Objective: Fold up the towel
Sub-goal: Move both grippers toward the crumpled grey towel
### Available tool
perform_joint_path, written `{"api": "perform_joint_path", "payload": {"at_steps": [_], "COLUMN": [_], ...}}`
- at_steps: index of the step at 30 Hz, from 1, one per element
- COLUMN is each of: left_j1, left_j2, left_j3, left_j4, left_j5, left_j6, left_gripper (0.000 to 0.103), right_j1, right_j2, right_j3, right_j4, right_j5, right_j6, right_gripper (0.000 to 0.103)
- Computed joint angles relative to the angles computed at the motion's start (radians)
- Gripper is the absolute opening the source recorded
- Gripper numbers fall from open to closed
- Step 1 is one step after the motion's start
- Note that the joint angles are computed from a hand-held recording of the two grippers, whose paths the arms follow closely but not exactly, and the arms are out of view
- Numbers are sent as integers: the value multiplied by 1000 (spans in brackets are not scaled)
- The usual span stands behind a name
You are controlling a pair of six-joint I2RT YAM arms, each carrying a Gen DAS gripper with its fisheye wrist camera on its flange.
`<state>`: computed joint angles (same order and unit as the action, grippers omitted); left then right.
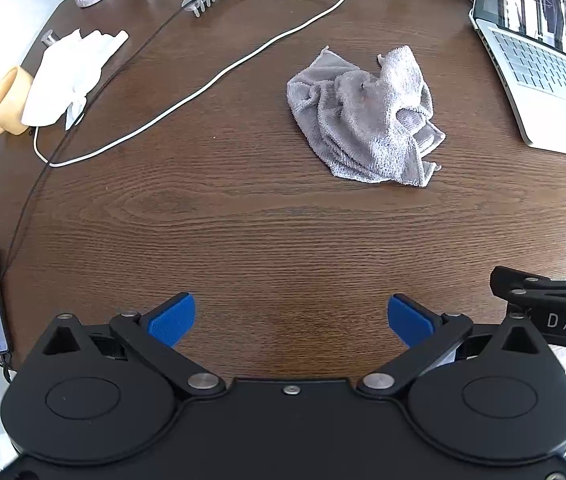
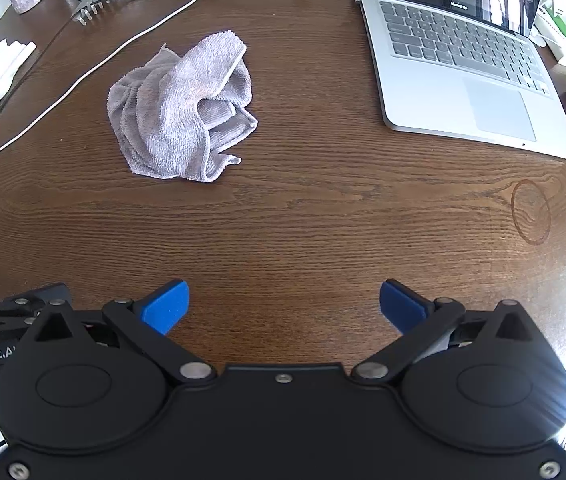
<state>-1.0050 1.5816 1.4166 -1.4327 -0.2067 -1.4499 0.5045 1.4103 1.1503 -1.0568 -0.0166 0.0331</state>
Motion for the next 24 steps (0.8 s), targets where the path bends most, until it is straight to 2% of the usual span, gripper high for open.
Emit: {"api": "perform_joint_path", "payload": {"at_steps": [14,19,24], "left_j1": [10,21,36], "left_j2": [-9,-3,9], "left_j3": [-41,-46,-47], "left_j4": [48,66,70], "left_j5": [12,16,12], "left_j6": [27,62,102], "left_gripper": [103,103,103], "right_j1": [-31,-28,-56], "right_j2": [32,37,60], "right_j3": [-1,-33,-70], "right_j4": [31,112,201], "right_j5": [-19,5,-78], "right_j6": [-11,-98,-262], "right_gripper": [102,102,102]}}
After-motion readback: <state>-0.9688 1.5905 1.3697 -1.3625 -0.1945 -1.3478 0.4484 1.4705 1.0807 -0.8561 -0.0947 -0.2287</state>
